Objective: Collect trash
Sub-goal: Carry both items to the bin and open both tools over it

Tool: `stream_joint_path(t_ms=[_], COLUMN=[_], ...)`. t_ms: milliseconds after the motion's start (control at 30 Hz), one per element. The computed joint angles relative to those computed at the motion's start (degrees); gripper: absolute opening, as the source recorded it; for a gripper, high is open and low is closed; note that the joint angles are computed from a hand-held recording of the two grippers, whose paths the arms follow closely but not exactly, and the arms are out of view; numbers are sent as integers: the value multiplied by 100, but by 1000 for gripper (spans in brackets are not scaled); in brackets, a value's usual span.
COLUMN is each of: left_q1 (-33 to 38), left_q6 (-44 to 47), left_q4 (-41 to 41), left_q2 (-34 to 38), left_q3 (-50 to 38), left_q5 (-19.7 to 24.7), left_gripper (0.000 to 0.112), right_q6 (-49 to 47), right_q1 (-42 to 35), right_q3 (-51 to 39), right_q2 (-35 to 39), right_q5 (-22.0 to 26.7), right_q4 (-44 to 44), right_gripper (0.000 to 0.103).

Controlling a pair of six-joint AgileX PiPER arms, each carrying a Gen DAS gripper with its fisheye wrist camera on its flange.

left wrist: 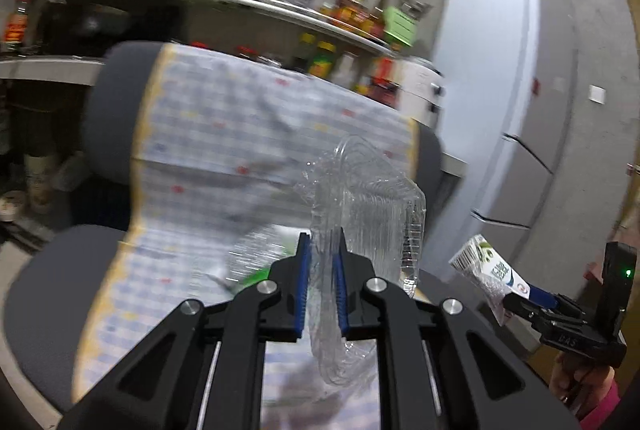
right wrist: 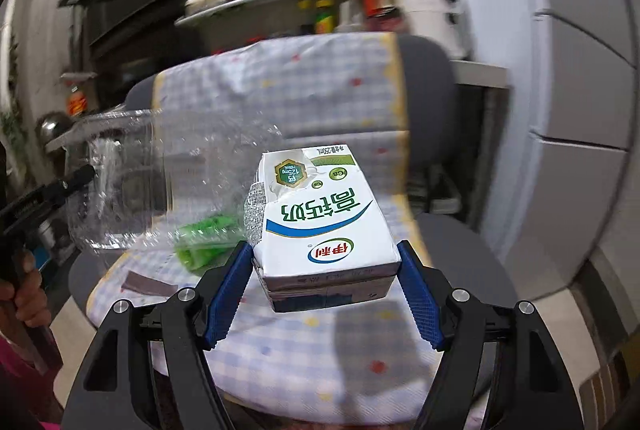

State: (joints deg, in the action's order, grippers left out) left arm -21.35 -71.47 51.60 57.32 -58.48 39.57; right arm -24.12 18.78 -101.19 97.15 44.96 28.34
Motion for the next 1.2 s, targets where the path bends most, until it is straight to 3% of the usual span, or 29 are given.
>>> stream_joint_path(t_ms=[167, 400, 533, 867, 900, 967, 1000, 1200], left_q1=[-417, -1090, -1366, -2097, -2090, -2118, -2127, -2094], left_q6=[235, 1718, 3401, 4942, 5161, 5325, 5277, 4844], left_q4=[-404, -1748, -3233, -4274, -4457, -4648, -4634, -4326], left_q2=[1008, 2467, 3535, 5550, 5737, 6106, 6192, 6025], left_q3=[-454, -1333, -2315, -4360, -4603, -5089, -5179, -4991], left_q5=[-619, -1226, -970, -15, 117, 396, 412, 304], left_gripper=[9, 10, 10, 10, 12, 38, 56, 60], right_q6=[168, 538, 495, -299, -340, -407, -392, 105], right_q1=[-695, -1913, -2635, -3838, -3898, -4017, -4050, -4158], right_q3=[652, 1598, 2006, 2529, 2548, 2583, 2596, 2484], right_q2=[-665, -1507, -1796, -1793, -1762, -1705, -1668, -1259], right_q5=[-96, -46, -11, 72, 67, 63, 55, 339], right_q4=[-272, -863, -772, 64, 100, 141, 106, -303], right_gripper=[73, 73, 73, 73, 73, 73, 73, 79])
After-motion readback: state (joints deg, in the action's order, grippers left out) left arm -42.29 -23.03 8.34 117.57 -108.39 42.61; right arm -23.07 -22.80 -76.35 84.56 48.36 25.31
